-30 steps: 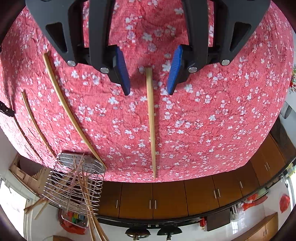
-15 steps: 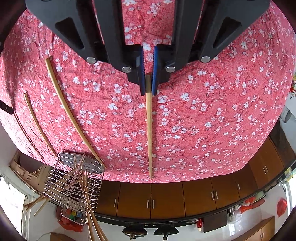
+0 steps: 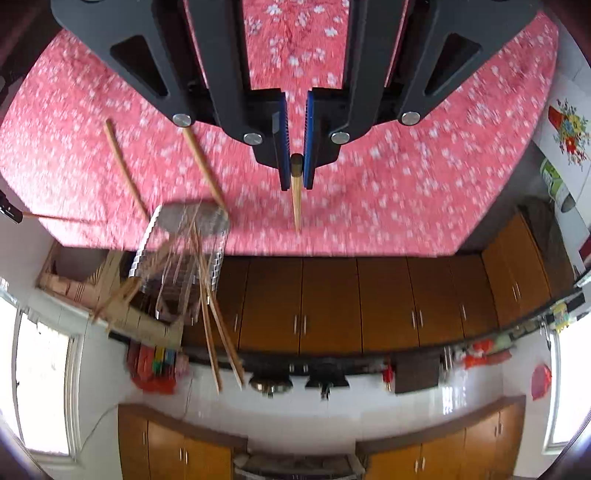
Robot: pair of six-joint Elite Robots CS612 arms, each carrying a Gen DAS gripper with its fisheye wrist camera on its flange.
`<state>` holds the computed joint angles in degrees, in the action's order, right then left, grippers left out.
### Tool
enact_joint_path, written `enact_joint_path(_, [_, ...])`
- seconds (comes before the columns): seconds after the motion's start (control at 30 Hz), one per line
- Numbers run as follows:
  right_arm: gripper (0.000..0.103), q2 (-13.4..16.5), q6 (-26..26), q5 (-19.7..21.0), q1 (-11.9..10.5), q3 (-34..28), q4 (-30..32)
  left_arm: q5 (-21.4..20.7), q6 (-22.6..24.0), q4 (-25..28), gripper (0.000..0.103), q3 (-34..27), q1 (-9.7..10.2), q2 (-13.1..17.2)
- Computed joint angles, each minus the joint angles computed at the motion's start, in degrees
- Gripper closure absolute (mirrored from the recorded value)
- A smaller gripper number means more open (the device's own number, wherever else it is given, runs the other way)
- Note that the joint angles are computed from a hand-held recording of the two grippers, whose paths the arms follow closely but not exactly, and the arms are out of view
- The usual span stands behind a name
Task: Organize utensils
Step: 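Lift the left tool's chopstick over the wire holder while the right tool carries its chopstick there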
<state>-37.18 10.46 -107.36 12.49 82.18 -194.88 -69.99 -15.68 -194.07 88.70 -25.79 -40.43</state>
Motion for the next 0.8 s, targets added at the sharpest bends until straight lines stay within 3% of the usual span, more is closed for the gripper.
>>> enact_joint_path(0.37, [0.095, -0.51, -1.98, 0.54, -0.22, -3.86, -3.08, 5.01, 0.98, -4.31, 0.096, -4.75, 0.43, -0.24])
enact_joint_path(0.8, [0.095, -1.48, -0.29, 4.74, -0.81, -5.20, -2.92, 5.20, 1.69, -5.56, 0.096, -5.83, 0.36, -0.60])
